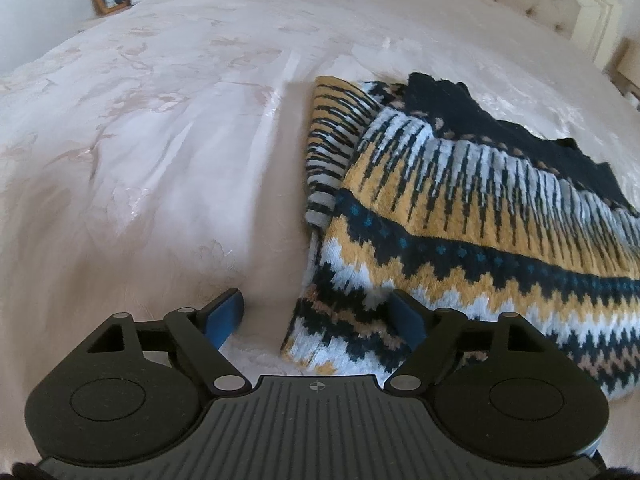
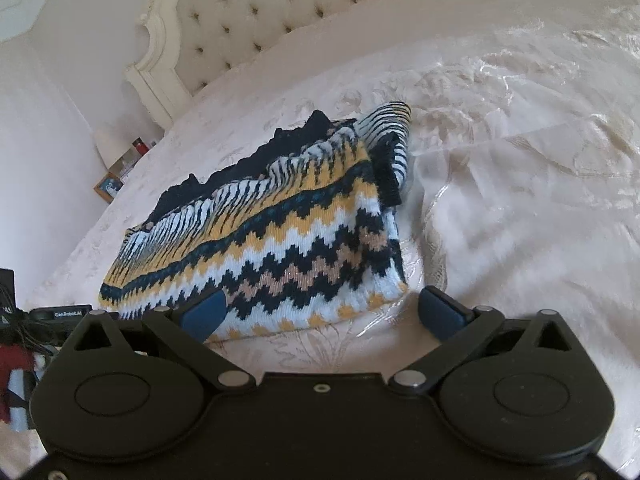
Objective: Fold small clothes
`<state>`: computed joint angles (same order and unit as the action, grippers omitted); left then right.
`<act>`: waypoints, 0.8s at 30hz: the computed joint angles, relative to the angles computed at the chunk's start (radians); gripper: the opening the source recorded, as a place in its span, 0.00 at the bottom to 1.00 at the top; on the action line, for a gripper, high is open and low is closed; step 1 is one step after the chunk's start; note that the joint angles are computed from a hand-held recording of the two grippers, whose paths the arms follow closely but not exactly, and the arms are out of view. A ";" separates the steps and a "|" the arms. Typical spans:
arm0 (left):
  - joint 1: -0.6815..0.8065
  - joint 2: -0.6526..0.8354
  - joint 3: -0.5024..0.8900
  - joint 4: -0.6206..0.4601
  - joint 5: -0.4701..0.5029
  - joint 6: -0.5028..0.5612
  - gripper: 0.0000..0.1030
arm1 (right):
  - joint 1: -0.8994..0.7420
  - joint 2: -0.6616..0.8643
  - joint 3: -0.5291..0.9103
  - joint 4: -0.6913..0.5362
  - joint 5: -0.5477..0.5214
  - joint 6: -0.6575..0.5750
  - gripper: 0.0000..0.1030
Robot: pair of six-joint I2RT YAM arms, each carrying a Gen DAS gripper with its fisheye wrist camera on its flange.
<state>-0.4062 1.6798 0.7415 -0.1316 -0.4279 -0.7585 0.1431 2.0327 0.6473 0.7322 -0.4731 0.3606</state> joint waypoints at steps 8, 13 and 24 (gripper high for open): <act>-0.079 -0.131 0.005 -0.071 -0.028 -0.093 0.77 | -0.021 0.002 0.012 -0.022 -0.043 0.007 1.00; -0.153 -0.114 0.119 -0.108 -0.037 -0.027 0.77 | -0.019 -0.002 0.011 -0.028 -0.040 0.003 1.00; -0.162 0.138 0.389 -0.108 0.030 0.066 0.77 | -0.036 -0.008 0.031 -0.077 -0.072 0.006 1.00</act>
<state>-0.5685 1.8179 1.1301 -0.2394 -0.3979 -0.6921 0.1074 2.0246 0.6781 0.6549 -0.5451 0.3668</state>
